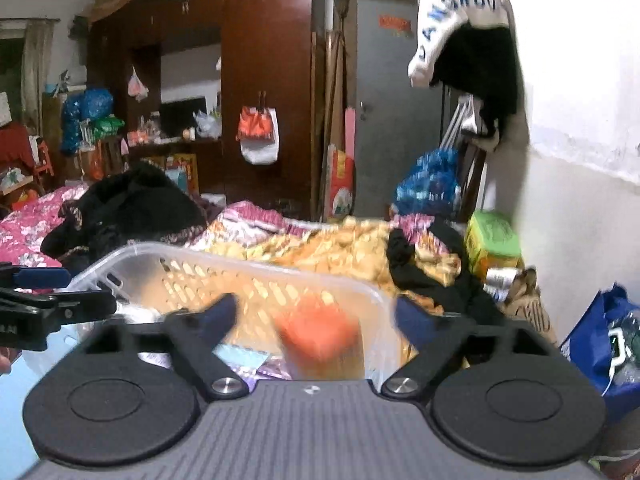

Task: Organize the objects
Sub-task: 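Carry both bottles over the basket and open both grippers, then close both grippers on the white medicine box beside the basket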

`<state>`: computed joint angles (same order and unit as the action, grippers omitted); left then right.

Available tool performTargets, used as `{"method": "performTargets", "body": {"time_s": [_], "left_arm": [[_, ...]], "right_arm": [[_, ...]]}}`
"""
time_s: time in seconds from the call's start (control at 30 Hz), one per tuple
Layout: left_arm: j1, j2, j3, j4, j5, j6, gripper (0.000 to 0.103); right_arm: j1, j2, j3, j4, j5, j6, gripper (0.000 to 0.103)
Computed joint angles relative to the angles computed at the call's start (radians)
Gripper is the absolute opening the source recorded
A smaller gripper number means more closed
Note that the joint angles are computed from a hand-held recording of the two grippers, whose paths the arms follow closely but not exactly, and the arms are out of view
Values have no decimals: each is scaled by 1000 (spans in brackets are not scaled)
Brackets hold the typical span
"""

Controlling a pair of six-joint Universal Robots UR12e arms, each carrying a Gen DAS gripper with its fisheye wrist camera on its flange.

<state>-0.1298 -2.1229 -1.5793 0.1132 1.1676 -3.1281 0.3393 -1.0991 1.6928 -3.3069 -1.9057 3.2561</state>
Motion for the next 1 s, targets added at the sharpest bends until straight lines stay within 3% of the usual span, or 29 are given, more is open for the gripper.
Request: {"method": "performTargets", "body": {"time_s": [0.07,0.17,0.27,0.37,0.47,0.53,0.6,0.73,0.93,1.0], "left_arm": [[13,7,-20,41,-42,-11,101],[37,29,-88,160,-111,-7,101],[93,42,-169,231,-316,54,101],[130,49,-227,135,-441,241,100],[137,50,-230,-76,-466,418,94],[137,52,-211,-209,-471,481,91],[141,49,-199,-252,-507,520,91],[125,65,-185,-410,-464,694,90],[99,58,-160,-449,-428,747,88],[93,59,-161,-458,-431,760,79]], "right_arm": [[5,-7,19,-44,-9,-21,103],[2,-42,87,-106,48,-22,103],[1,-81,191,-173,122,12,103],[5,-82,290,-279,211,52,103],[27,-53,337,-367,227,112,103],[36,-37,346,-401,249,127,103],[48,-29,337,-395,252,93,103],[51,-24,314,-334,249,55,102],[62,-11,303,-296,228,24,94],[71,1,306,-320,199,11,90]]}}
